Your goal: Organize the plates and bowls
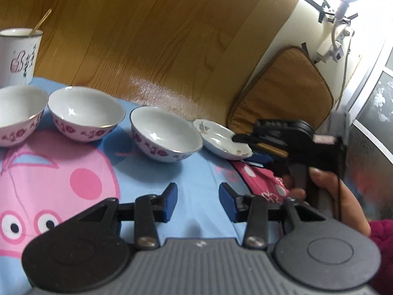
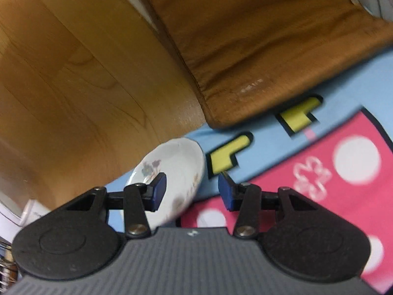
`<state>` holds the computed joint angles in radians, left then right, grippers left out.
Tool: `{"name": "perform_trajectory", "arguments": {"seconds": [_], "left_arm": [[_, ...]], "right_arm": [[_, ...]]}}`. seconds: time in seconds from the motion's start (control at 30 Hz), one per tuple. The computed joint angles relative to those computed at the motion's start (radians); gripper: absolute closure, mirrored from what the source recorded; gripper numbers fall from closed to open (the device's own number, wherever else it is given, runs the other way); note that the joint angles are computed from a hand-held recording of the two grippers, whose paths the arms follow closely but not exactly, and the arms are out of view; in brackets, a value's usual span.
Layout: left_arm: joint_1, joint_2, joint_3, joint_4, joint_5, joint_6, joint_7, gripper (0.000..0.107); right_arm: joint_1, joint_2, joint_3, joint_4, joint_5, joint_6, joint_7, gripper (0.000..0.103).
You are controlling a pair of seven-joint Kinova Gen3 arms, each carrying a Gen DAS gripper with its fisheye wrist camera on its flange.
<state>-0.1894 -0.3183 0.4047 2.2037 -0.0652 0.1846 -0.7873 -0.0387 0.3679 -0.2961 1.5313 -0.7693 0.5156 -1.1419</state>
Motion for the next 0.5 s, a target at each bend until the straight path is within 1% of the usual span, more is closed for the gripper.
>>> {"name": "perform_trajectory", "arguments": {"seconds": [0.07, 0.1, 0.13, 0.17, 0.2, 0.27, 0.37, 0.47, 0.5], "left_arm": [[0.001, 0.002, -0.001, -0.004, 0.001, 0.011, 0.003, 0.069], [-0.007, 0.005, 0.008, -0.011, -0.003, 0.016, 0.008, 0.069], [-0.016, 0.005, 0.02, -0.015, -0.009, 0.022, 0.015, 0.069], [-0.027, 0.006, 0.033, -0.018, -0.016, 0.025, 0.023, 0.069], [-0.033, 0.005, 0.041, -0.02, -0.022, 0.029, 0.029, 0.069], [-0.04, 0.007, 0.051, -0.026, -0.033, 0.035, 0.041, 0.069], [-0.022, 0.009, 0.032, -0.026, -0.037, 0.036, 0.048, 0.069], [0.005, 0.01, 0.002, -0.021, -0.033, 0.033, 0.047, 0.069], [0.013, 0.012, -0.006, -0.021, -0.031, 0.032, 0.046, 0.069]], "right_arm": [[-0.039, 0.009, 0.022, -0.024, 0.054, 0.006, -0.02, 0.054], [-0.063, 0.006, 0.04, -0.031, 0.088, 0.004, -0.054, 0.056], [-0.091, 0.006, 0.067, -0.044, 0.12, 0.013, -0.084, 0.066], [-0.101, 0.009, 0.075, -0.057, 0.146, 0.026, -0.098, 0.074], [-0.092, 0.018, 0.067, -0.075, 0.157, 0.055, -0.098, 0.089], [-0.05, 0.024, 0.03, -0.074, 0.131, 0.084, -0.079, 0.09], [-0.017, -0.011, 0.014, -0.025, 0.1, 0.079, -0.031, 0.09], [0.04, -0.053, -0.001, 0.031, 0.0, 0.111, 0.072, 0.09], [0.074, -0.074, -0.013, 0.059, -0.036, 0.128, 0.113, 0.09]]}}
